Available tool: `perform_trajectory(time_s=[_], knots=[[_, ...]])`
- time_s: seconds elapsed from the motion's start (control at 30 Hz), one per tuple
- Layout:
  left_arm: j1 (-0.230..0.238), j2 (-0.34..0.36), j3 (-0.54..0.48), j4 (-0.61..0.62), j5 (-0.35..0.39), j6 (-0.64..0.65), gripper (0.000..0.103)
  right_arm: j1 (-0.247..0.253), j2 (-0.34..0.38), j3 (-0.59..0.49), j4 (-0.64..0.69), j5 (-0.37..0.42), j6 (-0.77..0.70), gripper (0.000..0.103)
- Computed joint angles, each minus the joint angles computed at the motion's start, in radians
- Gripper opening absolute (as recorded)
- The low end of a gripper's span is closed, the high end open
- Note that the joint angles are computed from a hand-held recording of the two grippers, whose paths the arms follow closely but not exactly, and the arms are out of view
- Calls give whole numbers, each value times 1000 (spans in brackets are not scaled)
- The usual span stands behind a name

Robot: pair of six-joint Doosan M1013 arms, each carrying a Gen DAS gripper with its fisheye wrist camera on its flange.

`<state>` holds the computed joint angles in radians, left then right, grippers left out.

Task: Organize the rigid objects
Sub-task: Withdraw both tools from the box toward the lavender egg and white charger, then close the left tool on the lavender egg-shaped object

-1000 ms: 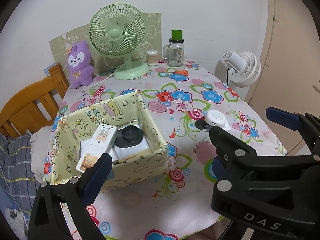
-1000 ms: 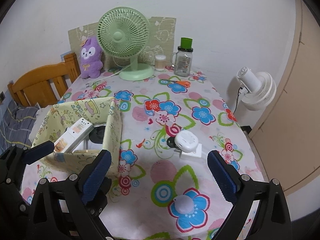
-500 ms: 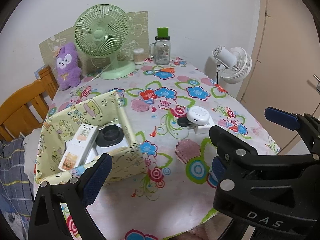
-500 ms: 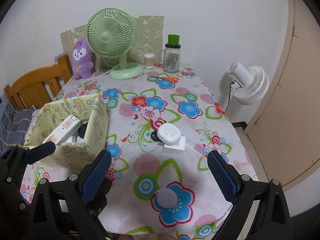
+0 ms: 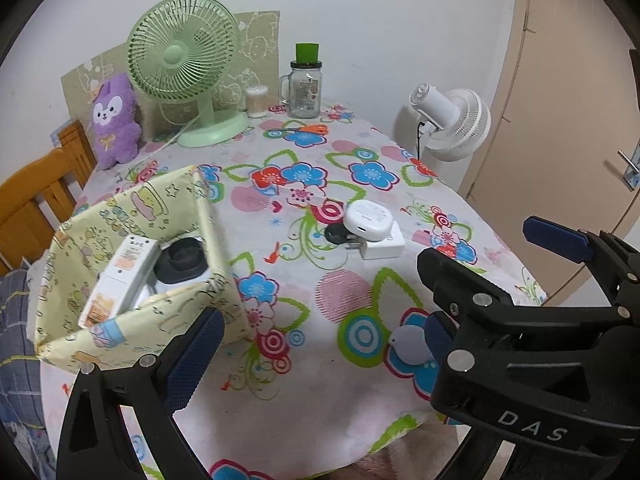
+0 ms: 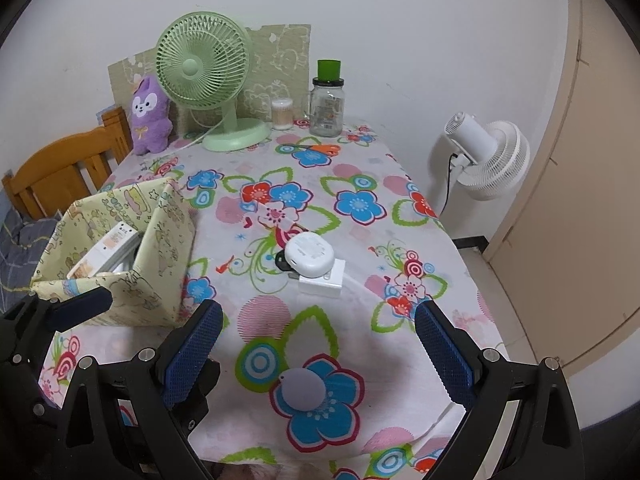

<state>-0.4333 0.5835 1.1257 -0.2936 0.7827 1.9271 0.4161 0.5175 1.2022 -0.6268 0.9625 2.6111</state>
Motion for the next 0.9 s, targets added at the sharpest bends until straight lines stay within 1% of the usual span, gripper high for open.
perform_trajectory(time_s=[0.13,0.43,0.7,0.8,0.9], knots=[[-5,4,3,-12,2,7,101,-4,-5,17,1,-9,2,98],[-15,13,21,-43,-9,23,101,-14,-22,75,-8,-62,20,98],[-25,16,51,-68,-38,35,101,-20,-28,118,-37,-83,26,98],[-34,17,63,-55,-56,33,101,-25,-32,138,-33,-99,30,98],[-41,21,68,-50,-59,38,101,-29,-37,160,-31,-119,39,98]])
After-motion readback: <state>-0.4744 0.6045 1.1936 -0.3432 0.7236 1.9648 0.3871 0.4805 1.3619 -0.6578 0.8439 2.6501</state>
